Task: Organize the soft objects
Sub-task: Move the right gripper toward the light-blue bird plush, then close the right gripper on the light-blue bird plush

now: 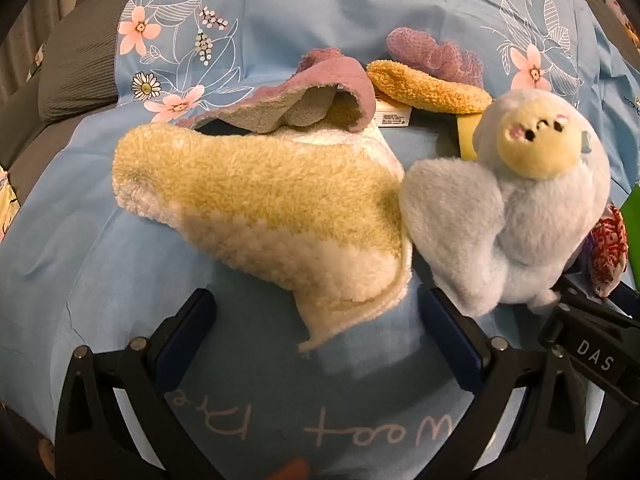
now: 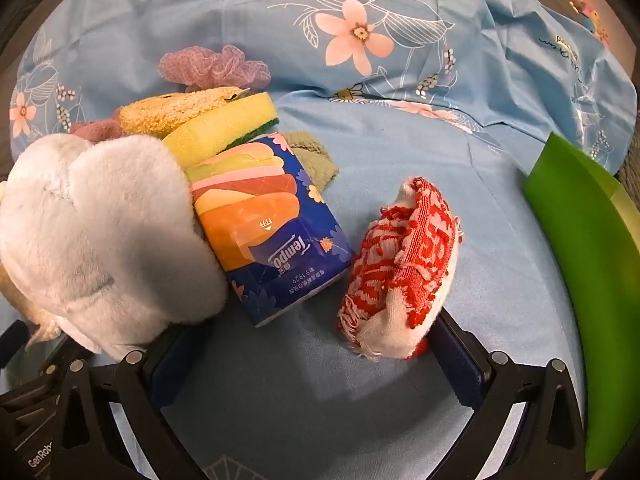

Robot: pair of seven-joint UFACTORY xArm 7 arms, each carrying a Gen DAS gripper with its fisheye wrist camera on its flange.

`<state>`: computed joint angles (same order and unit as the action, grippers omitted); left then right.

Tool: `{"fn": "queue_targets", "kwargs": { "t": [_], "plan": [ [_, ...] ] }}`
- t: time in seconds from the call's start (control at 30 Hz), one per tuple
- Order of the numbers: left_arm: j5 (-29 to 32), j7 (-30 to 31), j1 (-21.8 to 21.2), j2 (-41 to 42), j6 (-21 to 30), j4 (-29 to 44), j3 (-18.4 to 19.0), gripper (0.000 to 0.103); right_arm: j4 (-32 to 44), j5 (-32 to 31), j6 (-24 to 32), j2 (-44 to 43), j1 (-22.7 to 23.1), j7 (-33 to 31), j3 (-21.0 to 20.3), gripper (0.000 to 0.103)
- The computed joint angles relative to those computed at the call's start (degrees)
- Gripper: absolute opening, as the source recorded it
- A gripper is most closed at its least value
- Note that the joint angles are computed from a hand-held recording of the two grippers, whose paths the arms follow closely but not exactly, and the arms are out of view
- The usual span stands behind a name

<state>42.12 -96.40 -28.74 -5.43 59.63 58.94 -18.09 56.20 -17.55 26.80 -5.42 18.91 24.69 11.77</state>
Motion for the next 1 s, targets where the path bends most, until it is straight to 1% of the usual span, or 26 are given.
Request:
{"fn": "queue_targets", "kwargs": {
  "t": [0.03, 0.7, 0.77, 0.87, 0.9, 1.0],
  "plan": [
    [0.35, -0.34, 0.01, -0.06, -0.16, -0.14, -0.03, 0.102, -0.42, 0.48, -1.13, -0.11, 0.01, -0.03, -0.13, 0.103],
    [-0.28, 0.19, -0.06, -0.05, -0.05, 0.05, -0.10, 0.102, -0.21, -0.18, -0.67, 0.00, -0.10, 0.37, -0.01, 0.103],
    [-0.55, 0.13, -0.28, -0.45, -0.05, -0.62, -0.27, 0.102, -0.14, 0.37, -0.63, 0.05, 0.00, -0.03, -0.07, 0.103],
    [-2.47, 1.47, -0.70, -1.86, 0.80, -0.64, -0.60, 0.102, 0.46, 3.88, 0.09, 0.42, 0.67, -4.45, -0.52, 0.103],
    [-3.09, 1.78, -0.72, -2.30, 0.79, -0.82, -0.76, 0.101, 0.37, 3.90, 0.10, 0.30, 0.50, -4.68, -0.65, 0.103],
    [-3.69, 2.58, -0.43, -4.37, -1.08, -2.09, -1.13, 0.100, -0.64, 5.44, 0.61, -1.24, 0.41, -5.31, -0.77, 0.103]
  ]
}}
